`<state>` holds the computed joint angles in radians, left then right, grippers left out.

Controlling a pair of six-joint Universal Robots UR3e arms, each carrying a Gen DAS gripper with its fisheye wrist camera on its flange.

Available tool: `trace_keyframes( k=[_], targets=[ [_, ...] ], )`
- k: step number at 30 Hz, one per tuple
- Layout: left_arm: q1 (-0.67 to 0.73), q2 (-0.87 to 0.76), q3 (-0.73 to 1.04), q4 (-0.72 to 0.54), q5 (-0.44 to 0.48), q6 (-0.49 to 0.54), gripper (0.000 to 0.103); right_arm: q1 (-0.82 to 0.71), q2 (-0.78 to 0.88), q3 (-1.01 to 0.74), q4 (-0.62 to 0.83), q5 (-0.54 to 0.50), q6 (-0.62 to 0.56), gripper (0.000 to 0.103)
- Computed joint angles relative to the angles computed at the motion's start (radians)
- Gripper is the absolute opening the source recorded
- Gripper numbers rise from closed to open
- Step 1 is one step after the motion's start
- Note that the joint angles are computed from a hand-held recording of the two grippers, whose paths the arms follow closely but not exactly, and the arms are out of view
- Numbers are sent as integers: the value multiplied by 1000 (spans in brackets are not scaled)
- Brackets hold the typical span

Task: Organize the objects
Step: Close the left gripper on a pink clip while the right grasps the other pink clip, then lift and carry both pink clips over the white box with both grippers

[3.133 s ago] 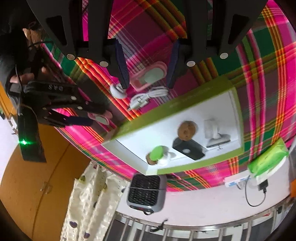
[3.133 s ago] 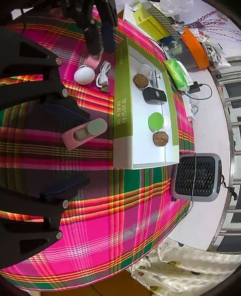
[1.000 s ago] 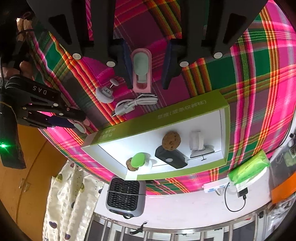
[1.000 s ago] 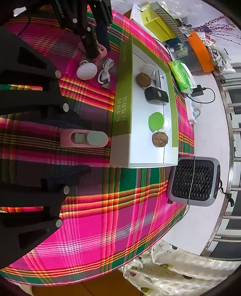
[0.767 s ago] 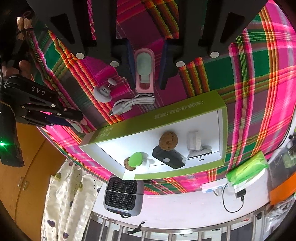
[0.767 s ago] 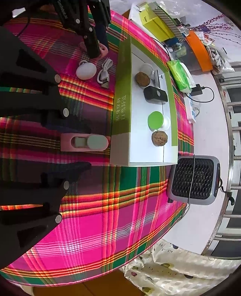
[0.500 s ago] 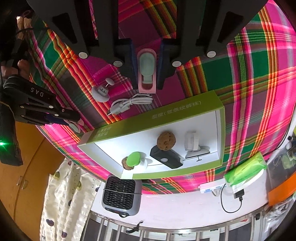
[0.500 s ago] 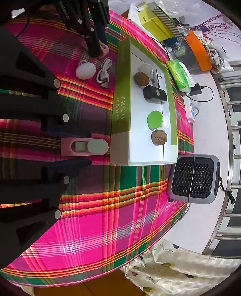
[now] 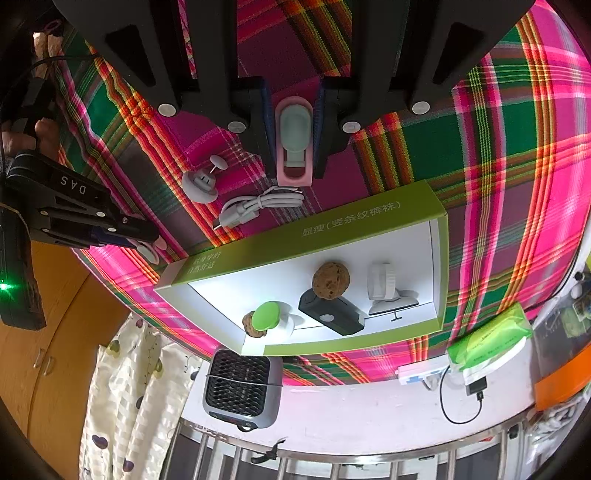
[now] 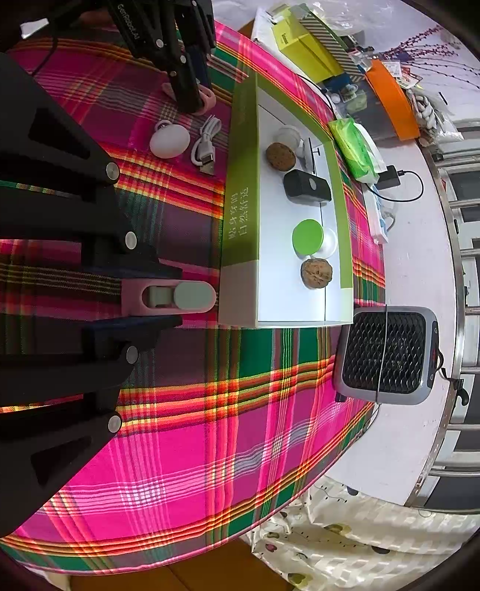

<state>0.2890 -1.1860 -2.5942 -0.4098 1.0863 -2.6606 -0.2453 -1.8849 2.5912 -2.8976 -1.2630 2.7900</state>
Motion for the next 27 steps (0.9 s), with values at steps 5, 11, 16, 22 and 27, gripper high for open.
trace_keyframes(
  k=[5, 11, 16, 22, 27],
  targets=[
    [0, 0, 0, 0, 1, -1, 16, 1, 1, -1, -1, -2, 1, 18],
    [3, 7, 5, -17, -2, -6, 16, -12, -11, 6, 4, 10, 5, 18],
    [19, 27, 8, -56, -22, -3, 16, -26, -33, 19, 9, 34, -3, 18],
    [50, 109, 13, -135, -56, 11, 16, -44, -73, 23, 40, 56, -9, 18],
    [77, 184, 34, -213, -88, 26, 16, -59, -120, 12, 85, 83, -22, 18]
  ],
)
